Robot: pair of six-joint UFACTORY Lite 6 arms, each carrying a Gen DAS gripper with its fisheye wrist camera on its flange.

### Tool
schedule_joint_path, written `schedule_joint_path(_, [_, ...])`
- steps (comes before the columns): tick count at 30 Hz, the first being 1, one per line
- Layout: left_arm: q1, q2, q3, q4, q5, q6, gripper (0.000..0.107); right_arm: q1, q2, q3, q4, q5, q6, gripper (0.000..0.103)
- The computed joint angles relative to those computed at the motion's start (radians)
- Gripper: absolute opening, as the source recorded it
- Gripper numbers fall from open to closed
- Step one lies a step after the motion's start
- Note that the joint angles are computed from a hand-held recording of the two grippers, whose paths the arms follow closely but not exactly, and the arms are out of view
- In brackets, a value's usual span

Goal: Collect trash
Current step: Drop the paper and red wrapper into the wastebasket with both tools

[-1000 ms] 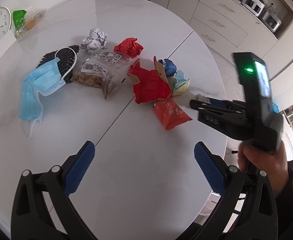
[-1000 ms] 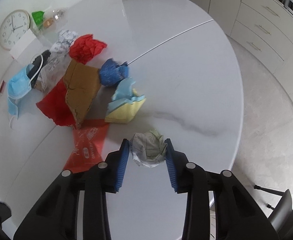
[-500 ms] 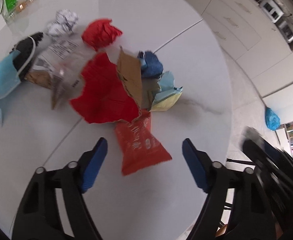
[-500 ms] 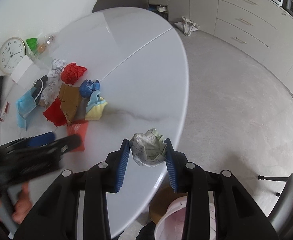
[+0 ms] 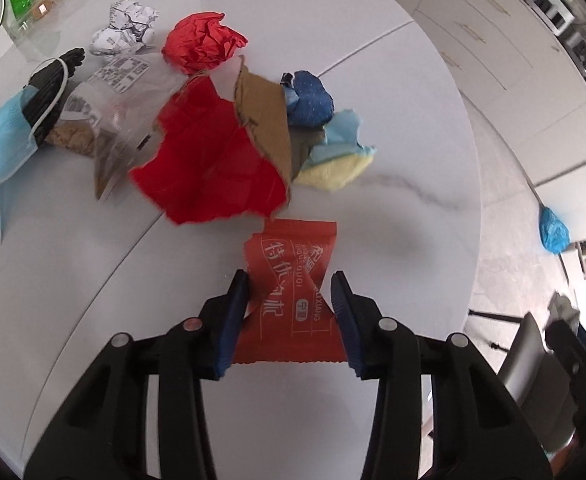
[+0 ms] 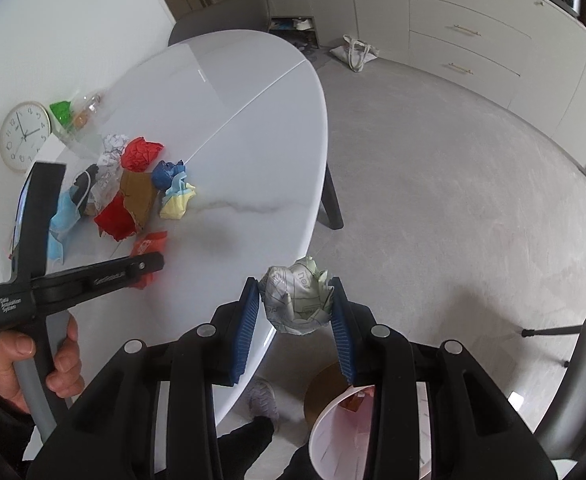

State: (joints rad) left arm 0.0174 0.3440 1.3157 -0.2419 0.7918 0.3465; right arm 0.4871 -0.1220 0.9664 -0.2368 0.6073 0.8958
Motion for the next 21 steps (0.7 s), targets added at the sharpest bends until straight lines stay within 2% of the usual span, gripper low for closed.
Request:
schedule_joint_path(5, [0.07, -0.192, -0.117, -0.043, 0.08, 0.199, 0.042, 0.068, -0.131, -0.097, -0.05, 0.052, 0.108, 0.036])
schedule_joint_path(11, [0.104, -0.455, -0.257, -0.117, 0.253, 0.451, 0.042, 0.271, -0.399, -0.276, -0.126, 0.264, 0.371, 0.036])
schedule_joint_path(16, [0.055, -0.596, -0.33, -0.163, 0.354, 0.561, 0.042, 0.556, -0.607, -0.446, -0.133, 0.452, 0.718, 0.036])
schedule_joint_path(18, [-0.027, -0.656, -0.375, -0.165, 0.357, 0.545, 0.042, 0.678, -0.664, -0.515, -0.121, 0.488, 0.871, 0.036])
schedule_joint_path(21, [-0.117, -0.709, -0.409, -0.167, 0.365, 0.53, 0.042, 0.818, -0.708, -0.593, -0.097, 0.499, 1.05, 0.045])
